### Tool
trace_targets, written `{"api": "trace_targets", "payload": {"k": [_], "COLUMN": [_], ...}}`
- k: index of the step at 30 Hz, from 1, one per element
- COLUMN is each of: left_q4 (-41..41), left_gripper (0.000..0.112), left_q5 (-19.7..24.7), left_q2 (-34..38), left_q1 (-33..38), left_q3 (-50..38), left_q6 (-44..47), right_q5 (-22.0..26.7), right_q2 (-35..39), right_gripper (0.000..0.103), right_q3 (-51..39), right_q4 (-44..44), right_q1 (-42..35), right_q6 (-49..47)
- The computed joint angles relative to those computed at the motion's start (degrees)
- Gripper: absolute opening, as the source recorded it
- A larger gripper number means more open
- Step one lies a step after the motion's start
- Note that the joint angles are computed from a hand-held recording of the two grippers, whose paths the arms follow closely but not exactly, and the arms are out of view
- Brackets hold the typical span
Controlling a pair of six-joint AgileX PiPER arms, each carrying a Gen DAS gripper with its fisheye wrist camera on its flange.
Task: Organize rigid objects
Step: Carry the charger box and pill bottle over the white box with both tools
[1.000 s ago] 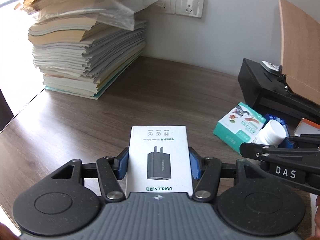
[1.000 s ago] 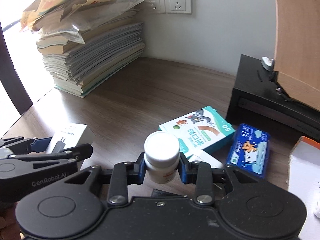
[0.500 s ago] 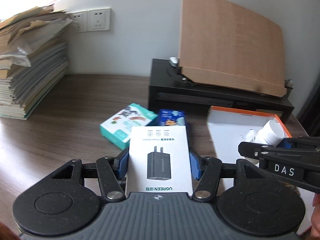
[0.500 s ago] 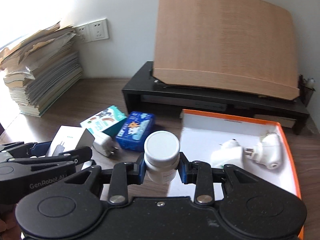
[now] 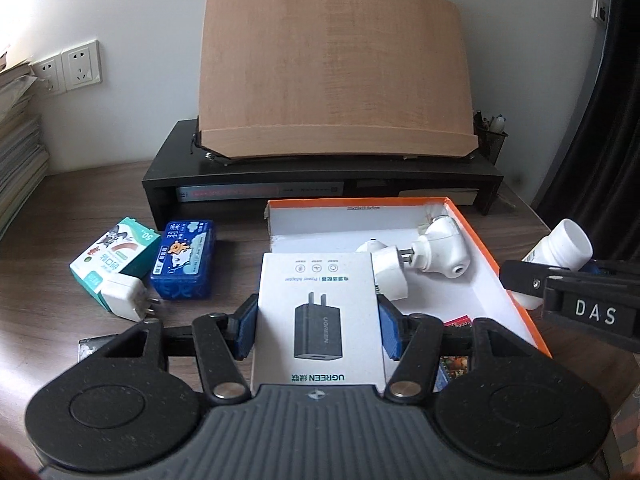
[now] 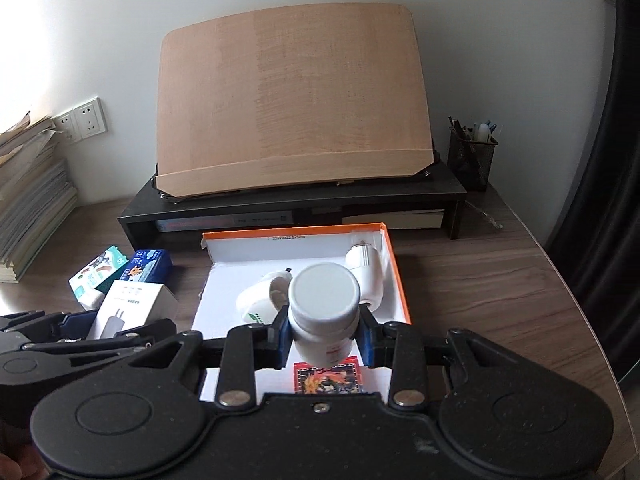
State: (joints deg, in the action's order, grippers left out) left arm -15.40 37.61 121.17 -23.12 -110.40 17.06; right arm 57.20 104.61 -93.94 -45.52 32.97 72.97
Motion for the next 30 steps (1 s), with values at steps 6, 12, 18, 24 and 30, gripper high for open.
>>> {"api": "trace_targets", "payload": {"k": [6, 12, 18, 24, 30], "left_q4": [5.4, 8.8, 11.0, 11.9, 12.2], "left_gripper": [0.059, 0.059, 0.059, 0.059, 0.059], "left_q5": [0.4, 0.5, 1.3, 1.4, 2.0], "left_q2": [0.2, 0.2, 1.1, 1.7, 2.5], "left_q1": [-2.7, -4.2, -5.2, -5.7, -5.9], "left_q3": [-1.1, -1.3, -2.1, -2.4, -3.1], "left_q6": [-5.7, -10.2, -13.2, -14.6, -15.6], "right_q5": [-3.2, -6.2, -8.4, -9.8, -10.1], "right_q2": [-3.0, -3.7, -3.9, -3.8, -3.3], "right_gripper": [0.040, 0.040, 0.040, 0.040, 0.040], "right_q3": [4.0, 5.6, 6.6, 7.1, 7.0], "right_q4": [-0.4, 0.6, 1.6, 2.5, 3.3], "right_q1": [-1.8, -3.6, -5.1, -6.1, -6.7], "right_q6": [-0.4, -1.9, -3.4, -4.3, -5.2]}}
